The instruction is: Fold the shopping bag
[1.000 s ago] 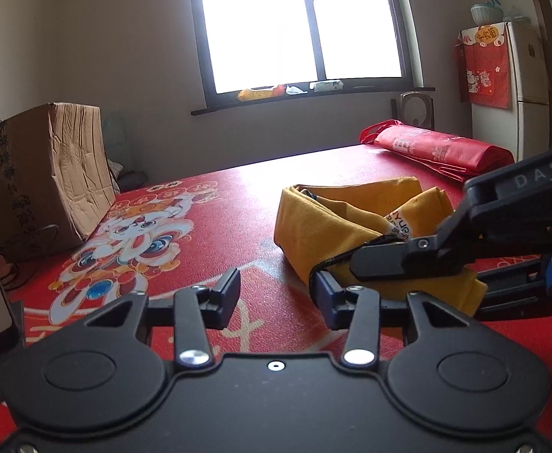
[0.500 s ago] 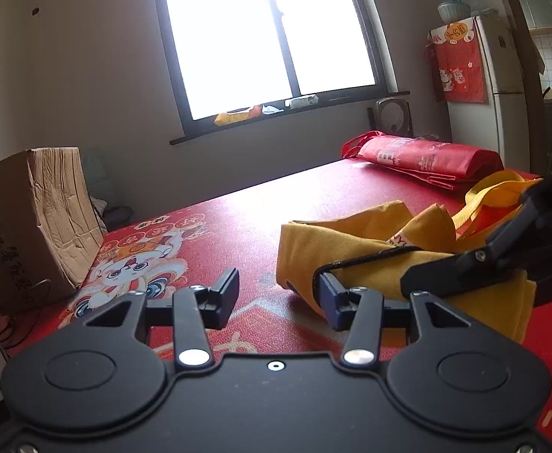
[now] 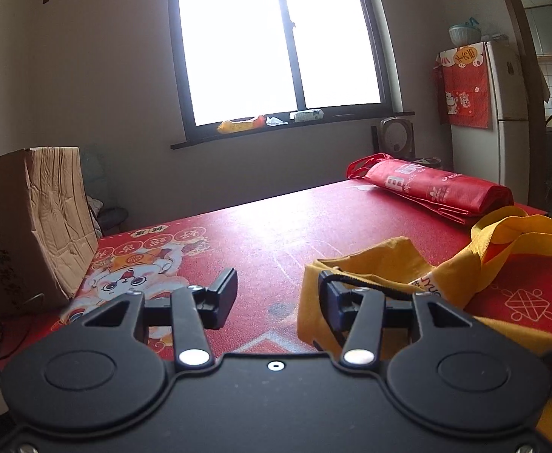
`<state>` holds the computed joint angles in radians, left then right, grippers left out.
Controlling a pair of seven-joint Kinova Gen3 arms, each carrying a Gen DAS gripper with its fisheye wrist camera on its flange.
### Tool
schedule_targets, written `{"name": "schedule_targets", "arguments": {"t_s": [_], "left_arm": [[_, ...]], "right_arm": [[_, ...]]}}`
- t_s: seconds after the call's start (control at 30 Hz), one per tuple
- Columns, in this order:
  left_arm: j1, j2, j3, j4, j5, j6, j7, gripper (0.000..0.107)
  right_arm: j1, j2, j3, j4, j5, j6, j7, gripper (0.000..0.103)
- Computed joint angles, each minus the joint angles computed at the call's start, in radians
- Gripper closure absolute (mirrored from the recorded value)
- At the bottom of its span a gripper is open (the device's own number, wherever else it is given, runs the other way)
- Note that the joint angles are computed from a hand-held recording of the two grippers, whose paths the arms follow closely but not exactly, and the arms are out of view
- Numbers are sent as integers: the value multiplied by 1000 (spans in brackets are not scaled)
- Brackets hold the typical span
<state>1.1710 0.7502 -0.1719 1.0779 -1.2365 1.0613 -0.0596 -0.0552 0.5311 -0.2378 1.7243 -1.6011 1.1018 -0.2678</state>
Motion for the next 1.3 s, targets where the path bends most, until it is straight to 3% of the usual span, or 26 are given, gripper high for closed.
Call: {"name": "schedule_targets", "arguments": {"t_s": [0.1,0.23,0.3,0.43,0.57,0.67,0.77,0.87,0.93,1.13,1.3], "left_arm": [[1,-1,-17,5,13,-10,8,56],[52,-18,-175,18,164,-131,-19,56],[40,-43,-192,20,245,-199,-72,57],[-37,-49,-100,-52,304,-197,-235,58],[-80,-15,-67,-144,373,-145,-349,58],[-132,4,29,-178,317,-99,-346,58],[-134,-4,24,-145,298,-115,-297,56],[-180,-37,107,-76,209,-143,-205,51],[-184,-55,124,-22,137,-170,-141,50],[-61,-133,-92,176,88,-405,102,51],[104,-126,-324,276,-20,-534,305,57]], "right_arm": [[5,3,-1,-4,5,18,-10,88],[-2,-10,5,-13,43,10,-8,88],[-21,-24,12,-23,83,-26,-22,88],[-47,-37,4,-44,146,-92,-34,88],[-78,-89,-11,-50,213,-168,22,88],[-98,-112,-25,-54,256,-203,47,88],[-71,-91,-34,-67,244,-165,15,88],[-20,-49,-40,-72,201,-75,-33,88],[15,-13,-44,-79,168,-5,-69,88],[118,105,-73,-76,-27,204,-143,89],[114,125,-61,-111,-88,248,-204,89]]}}
